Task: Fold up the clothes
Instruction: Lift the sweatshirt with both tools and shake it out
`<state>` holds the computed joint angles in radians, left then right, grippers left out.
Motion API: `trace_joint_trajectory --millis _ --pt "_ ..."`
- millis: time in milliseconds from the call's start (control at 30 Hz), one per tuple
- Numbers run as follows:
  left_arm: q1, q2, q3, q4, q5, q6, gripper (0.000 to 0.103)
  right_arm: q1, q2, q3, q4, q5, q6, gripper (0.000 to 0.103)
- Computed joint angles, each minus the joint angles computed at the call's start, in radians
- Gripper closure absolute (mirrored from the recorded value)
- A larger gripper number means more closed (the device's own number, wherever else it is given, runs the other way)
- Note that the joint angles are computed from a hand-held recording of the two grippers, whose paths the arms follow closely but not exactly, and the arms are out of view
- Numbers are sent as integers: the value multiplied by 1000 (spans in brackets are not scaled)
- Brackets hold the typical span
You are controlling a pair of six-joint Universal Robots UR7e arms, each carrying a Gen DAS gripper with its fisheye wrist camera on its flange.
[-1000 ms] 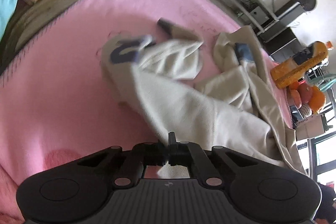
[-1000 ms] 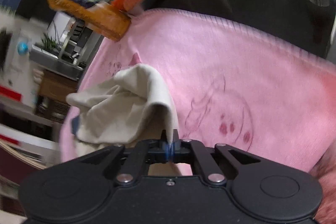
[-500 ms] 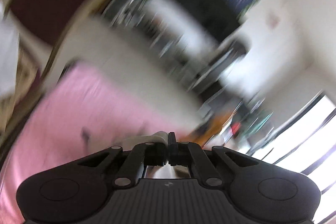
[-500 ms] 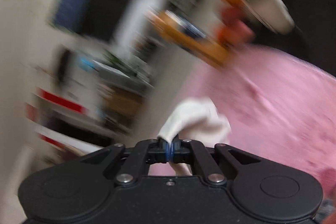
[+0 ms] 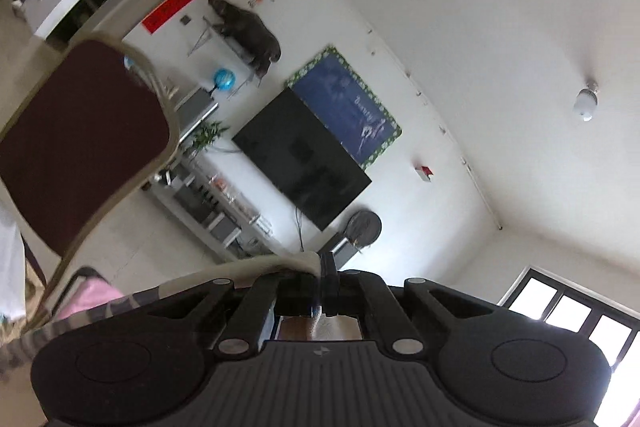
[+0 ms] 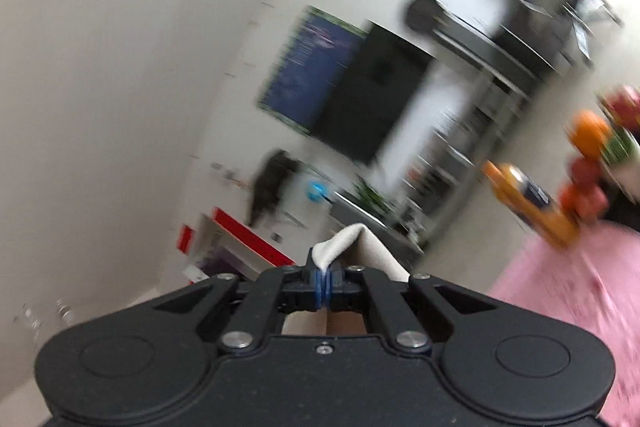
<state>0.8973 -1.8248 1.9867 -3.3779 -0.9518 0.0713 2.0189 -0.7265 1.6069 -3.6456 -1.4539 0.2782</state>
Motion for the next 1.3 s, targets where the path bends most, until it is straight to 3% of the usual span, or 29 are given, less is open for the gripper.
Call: trace_joint_trajectory --millis 67,167,300,400,500,633,767,900,1033,1167,1300 --pt "25 26 -32 32 15 -11 103 17 3 -19 -17 12 -46 101" --pt "116 108 -116 126 49 -64 103 32 64 -110 56 -52 -106 101" --pt "281 293 -325 309 79 -116 103 13 232 -384 316 -164 -125 101" --pt "290 397 -470 333 112 -75 103 19 398 -677 494 -256 -192 101" --pt "266 446 -557 274 79 28 103 33 466 -823 498 -244 -209 101" --pt "257 413 -519 201 -1 104 103 26 394 -704 327 -147 -220 101" --pt "334 372 -390 207 -28 28 103 -26 343 -530 277 -112 -219 101" --pt "474 423 -280 215 15 -93 103 -95 392 -452 330 -184 -202 101" --pt "616 526 -273 313 33 -257 103 -166 495 -467 472 -303 -127 101" --pt "664 570 -291 422 99 -357 103 -200 523 -462 615 -389 0 101" --pt "640 559 -277 409 118 -326 103 -183 526 -459 618 -436 -49 101"
